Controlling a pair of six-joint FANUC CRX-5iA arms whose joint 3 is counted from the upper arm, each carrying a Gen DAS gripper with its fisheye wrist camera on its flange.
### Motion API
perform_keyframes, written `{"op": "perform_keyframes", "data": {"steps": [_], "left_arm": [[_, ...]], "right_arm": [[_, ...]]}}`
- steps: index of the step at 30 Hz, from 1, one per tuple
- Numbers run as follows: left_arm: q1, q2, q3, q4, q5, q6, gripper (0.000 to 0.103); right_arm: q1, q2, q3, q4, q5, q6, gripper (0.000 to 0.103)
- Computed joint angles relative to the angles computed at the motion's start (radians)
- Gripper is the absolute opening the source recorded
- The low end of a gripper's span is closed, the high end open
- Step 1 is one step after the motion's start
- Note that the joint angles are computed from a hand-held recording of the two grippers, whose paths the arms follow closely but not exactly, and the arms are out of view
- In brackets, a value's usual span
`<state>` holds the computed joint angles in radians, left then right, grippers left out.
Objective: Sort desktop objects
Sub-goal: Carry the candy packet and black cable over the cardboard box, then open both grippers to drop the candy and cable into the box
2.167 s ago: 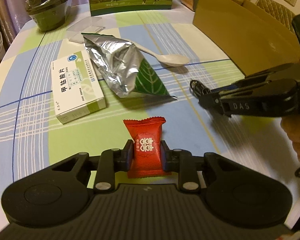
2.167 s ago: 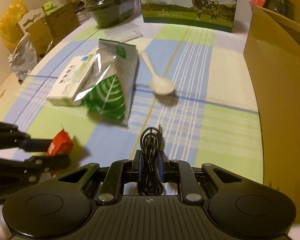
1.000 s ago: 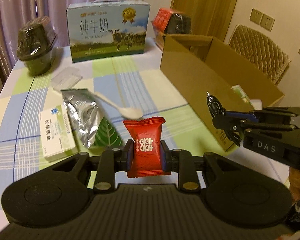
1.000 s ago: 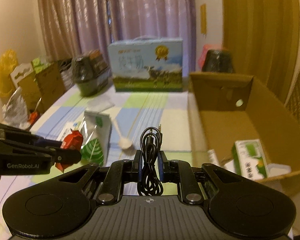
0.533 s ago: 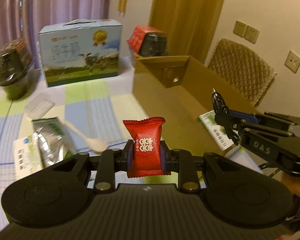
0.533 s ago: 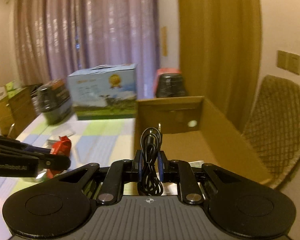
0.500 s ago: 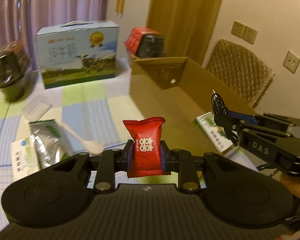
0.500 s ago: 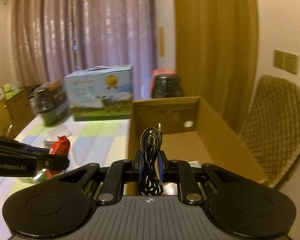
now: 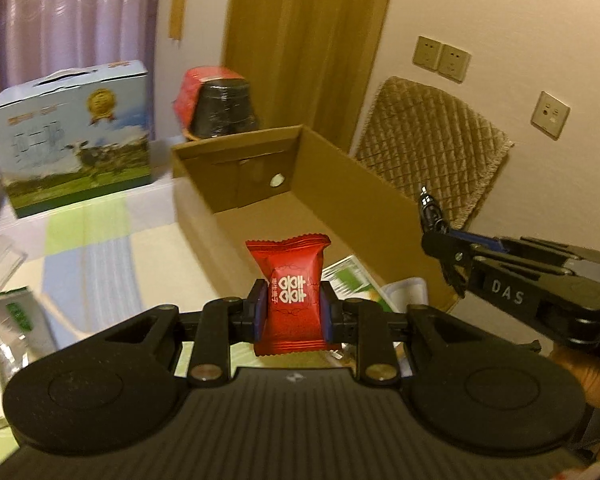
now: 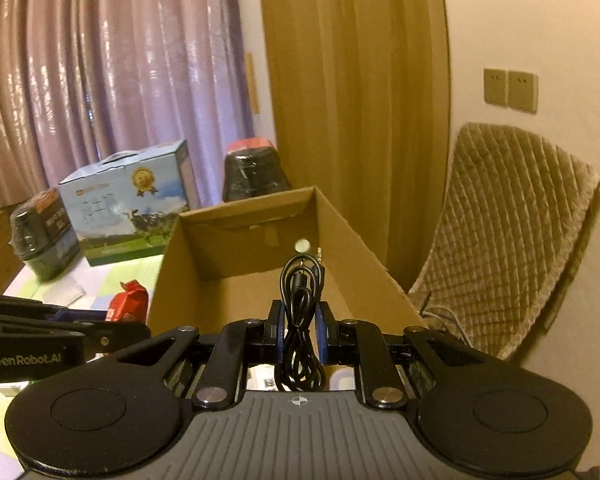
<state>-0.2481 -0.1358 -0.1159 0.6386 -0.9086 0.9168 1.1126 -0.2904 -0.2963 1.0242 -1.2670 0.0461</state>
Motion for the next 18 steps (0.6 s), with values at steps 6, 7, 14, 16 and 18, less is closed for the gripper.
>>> {"op": "perform_keyframes", "data": {"steps": [6, 7, 14, 16, 18], "left_arm": [[-0.051, 0.044, 0.015, 0.001, 0.020, 0.013, 0.022], [-0.057, 0.048, 0.016, 0.000, 0.022, 0.014, 0.022], [-0.103, 0.090, 0.059, -0.068, 0.018, 0.067, 0.022], [-0.110, 0.094, 0.066, -0.089, 0.022, 0.089, 0.030], [-0.108, 0.094, 0.064, -0.090, 0.025, 0.091, 0.030]], "right_arm": [[-0.007, -0.032, -0.025, -0.010, -0.018, -0.023, 0.012], [-0.008, -0.035, -0.028, -0.010, -0.016, -0.025, 0.012], [-0.023, -0.045, -0.038, -0.016, 0.016, -0.026, 0.012], [-0.026, -0.047, -0.040, -0.017, 0.028, -0.029, 0.012], [-0.031, -0.049, -0.041, -0.020, 0.045, -0.032, 0.012]]}}
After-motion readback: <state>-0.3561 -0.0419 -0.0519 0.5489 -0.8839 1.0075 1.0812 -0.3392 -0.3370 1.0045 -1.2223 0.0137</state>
